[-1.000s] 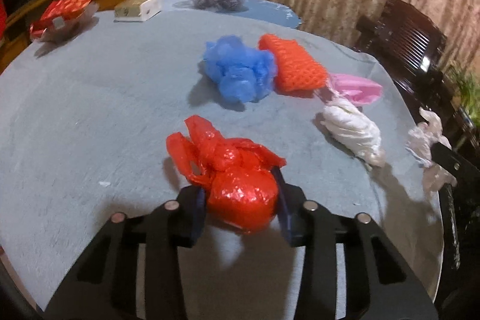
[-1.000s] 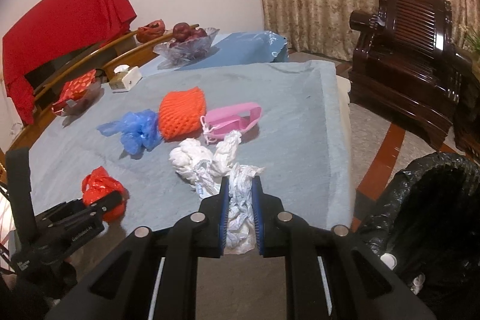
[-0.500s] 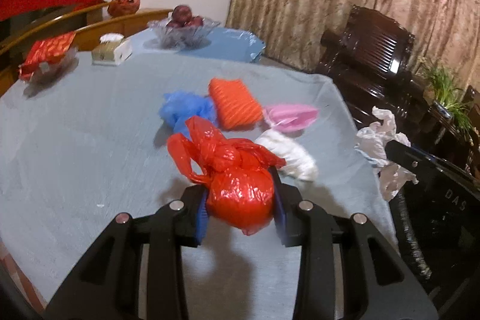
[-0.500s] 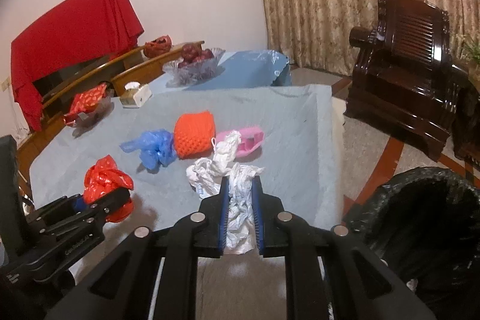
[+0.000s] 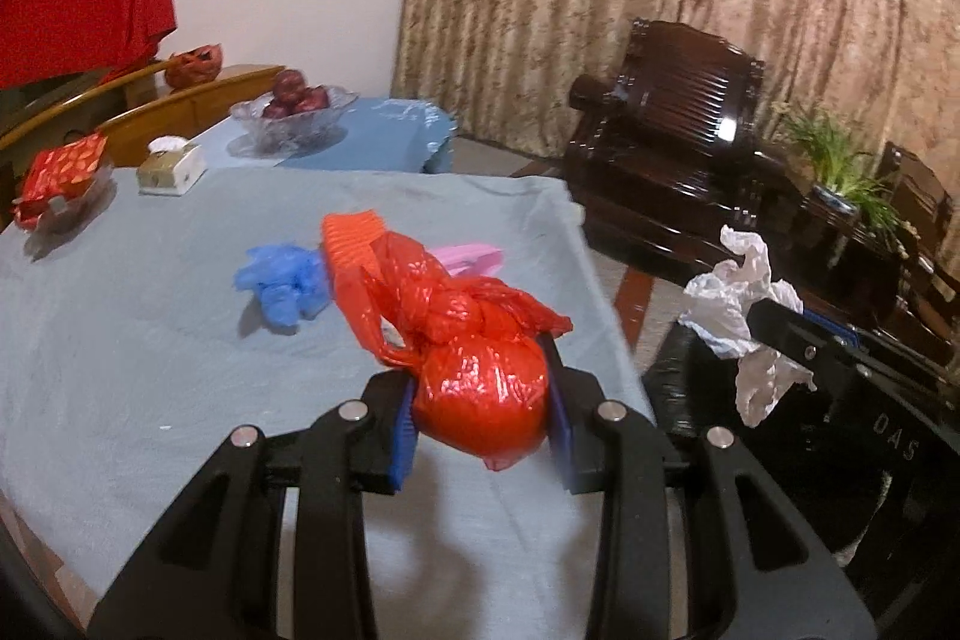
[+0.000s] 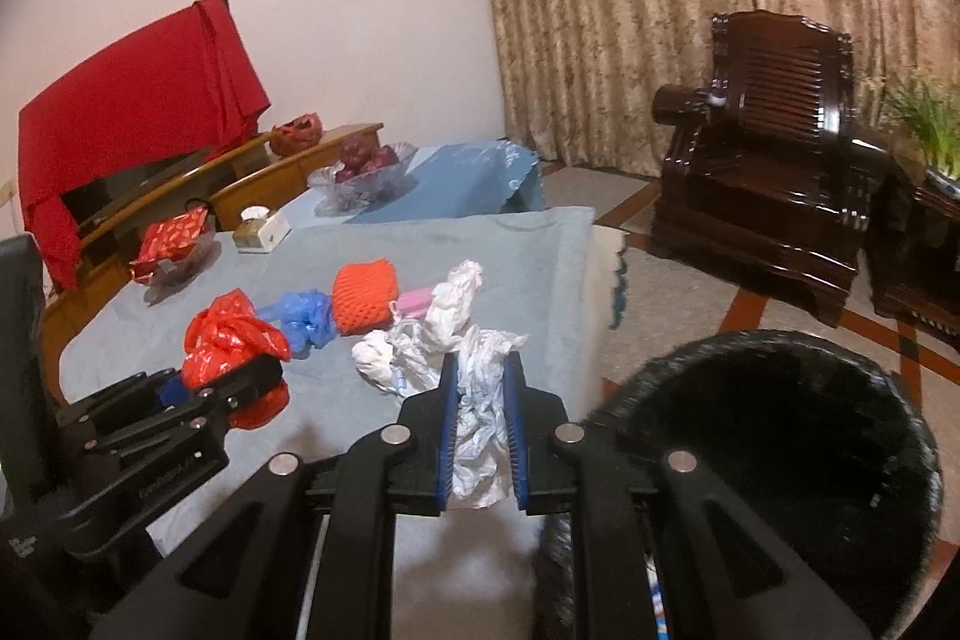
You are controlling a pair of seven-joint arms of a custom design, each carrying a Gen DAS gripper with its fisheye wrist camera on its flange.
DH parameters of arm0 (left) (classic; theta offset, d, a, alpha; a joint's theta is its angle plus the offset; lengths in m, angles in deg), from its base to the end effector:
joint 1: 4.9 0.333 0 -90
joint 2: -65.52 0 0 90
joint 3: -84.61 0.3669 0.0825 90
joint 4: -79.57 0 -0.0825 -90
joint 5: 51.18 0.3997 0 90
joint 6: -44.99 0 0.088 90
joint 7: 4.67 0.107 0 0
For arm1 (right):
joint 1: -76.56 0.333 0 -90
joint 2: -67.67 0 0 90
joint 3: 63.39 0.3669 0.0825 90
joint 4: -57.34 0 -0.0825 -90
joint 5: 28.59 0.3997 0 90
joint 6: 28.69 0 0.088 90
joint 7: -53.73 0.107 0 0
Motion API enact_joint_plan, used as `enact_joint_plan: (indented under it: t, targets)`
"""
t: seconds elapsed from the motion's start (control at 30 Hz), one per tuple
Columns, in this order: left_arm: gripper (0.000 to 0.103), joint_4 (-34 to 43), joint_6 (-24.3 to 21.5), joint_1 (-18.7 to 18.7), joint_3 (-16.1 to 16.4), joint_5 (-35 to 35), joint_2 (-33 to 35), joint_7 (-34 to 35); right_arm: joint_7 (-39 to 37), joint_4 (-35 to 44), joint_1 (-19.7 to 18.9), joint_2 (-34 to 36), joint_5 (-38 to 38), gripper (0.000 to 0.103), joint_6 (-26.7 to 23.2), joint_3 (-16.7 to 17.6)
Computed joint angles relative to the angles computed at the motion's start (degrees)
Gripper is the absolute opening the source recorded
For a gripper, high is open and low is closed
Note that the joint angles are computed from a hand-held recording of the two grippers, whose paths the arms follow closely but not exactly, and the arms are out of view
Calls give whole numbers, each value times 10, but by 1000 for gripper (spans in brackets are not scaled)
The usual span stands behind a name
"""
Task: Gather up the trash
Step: 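Carry the red bag and white tissue over the bin and open both grippers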
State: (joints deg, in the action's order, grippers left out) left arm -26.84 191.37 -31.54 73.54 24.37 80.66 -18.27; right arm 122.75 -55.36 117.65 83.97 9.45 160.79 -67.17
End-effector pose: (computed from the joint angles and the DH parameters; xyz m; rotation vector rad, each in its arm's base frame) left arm 0.5347 -0.4168 0.4614 -1.8006 1.5153 -0.9178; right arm 0.5670 0.3569 0.4827 -1.7447 1.2651 -0.4953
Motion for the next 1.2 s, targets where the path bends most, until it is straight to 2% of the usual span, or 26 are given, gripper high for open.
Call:
enact_joint_plan:
  t: [0.13, 0.27, 0.43, 0.6, 0.73, 1.03, 1.2]
  targets:
    - [34, 20, 5, -11, -5, 5, 11, 12, -7, -38, 17, -26, 16, 15, 17, -22]
    - [34, 42, 14, -24, -6, 2, 26, 32, -39, -66, 61, -46, 62, 15, 27, -73]
    - [34, 72, 35, -42, -2, 1, 50, 53, -105, -91, 129, -66, 148, 15, 42, -147]
    - [34, 113, 56, -62, 6, -10, 84, 83, -191, -100, 165, -79, 250, 15, 55, -185]
    - [34, 148, 73, -79, 15, -25, 112, 114, -236, -108, 155, -90, 302, 15, 71, -179]
    - [34, 226, 87, -117, 35, -84, 175, 190, -316, -117, 104, -102, 390, 15, 93, -142]
    - [34, 259, 88, -131, 44, -122, 202, 238, -317, -131, 65, -108, 396, 15, 100, -113]
